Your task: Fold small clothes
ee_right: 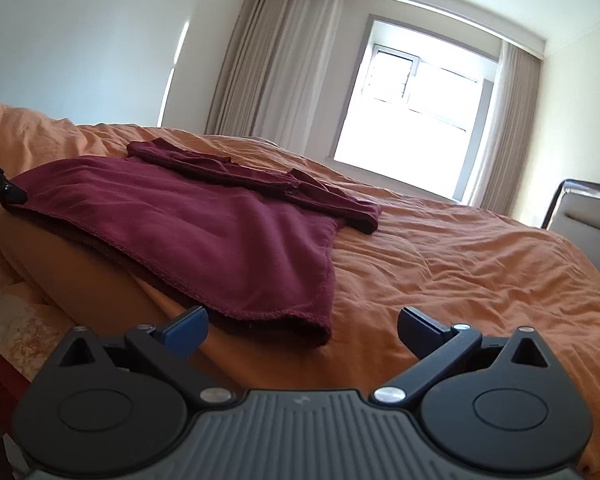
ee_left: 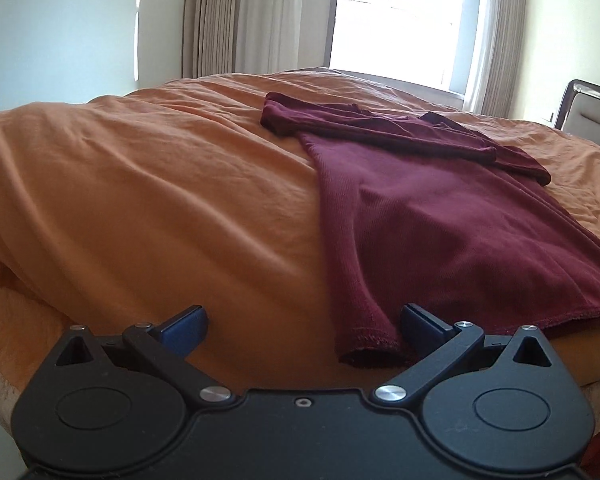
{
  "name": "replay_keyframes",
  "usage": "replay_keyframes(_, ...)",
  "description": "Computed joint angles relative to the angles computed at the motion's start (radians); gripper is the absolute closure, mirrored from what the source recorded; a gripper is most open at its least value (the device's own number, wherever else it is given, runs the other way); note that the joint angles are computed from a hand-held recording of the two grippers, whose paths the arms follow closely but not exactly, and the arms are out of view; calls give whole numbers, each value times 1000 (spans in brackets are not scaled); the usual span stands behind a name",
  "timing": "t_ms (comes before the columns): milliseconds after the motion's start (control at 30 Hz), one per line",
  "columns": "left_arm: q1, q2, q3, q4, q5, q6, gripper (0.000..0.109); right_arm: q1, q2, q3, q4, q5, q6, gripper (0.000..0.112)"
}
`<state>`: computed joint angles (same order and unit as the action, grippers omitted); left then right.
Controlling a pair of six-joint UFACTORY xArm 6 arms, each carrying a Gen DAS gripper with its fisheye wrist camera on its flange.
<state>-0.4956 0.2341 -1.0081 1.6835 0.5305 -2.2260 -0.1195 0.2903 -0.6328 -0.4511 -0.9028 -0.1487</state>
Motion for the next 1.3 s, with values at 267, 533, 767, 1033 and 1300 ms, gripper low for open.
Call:
replay_keyframes(267, -24, -57, 66, 43, 19, -105, 6, 164, 109, -39, 322, -96, -446, 9)
replay_keyframes(533, -124, -65, 74, 233, 152, -156, 6, 202, 210, -64, 357, -288, -555, 13)
replay_keyframes(767, -136, 34, -43, 328, 78, -117, 6, 195, 200, -81, 193, -234, -506, 93)
replay_keyframes(1033, -163, 137, -154, 349, 58, 44, 6, 128, 81, -126, -17, -58, -79, 104)
replay_keyframes(1300, -170, 256, -307, 294, 52, 171, 6, 92, 39, -125, -70, -51, -24, 105)
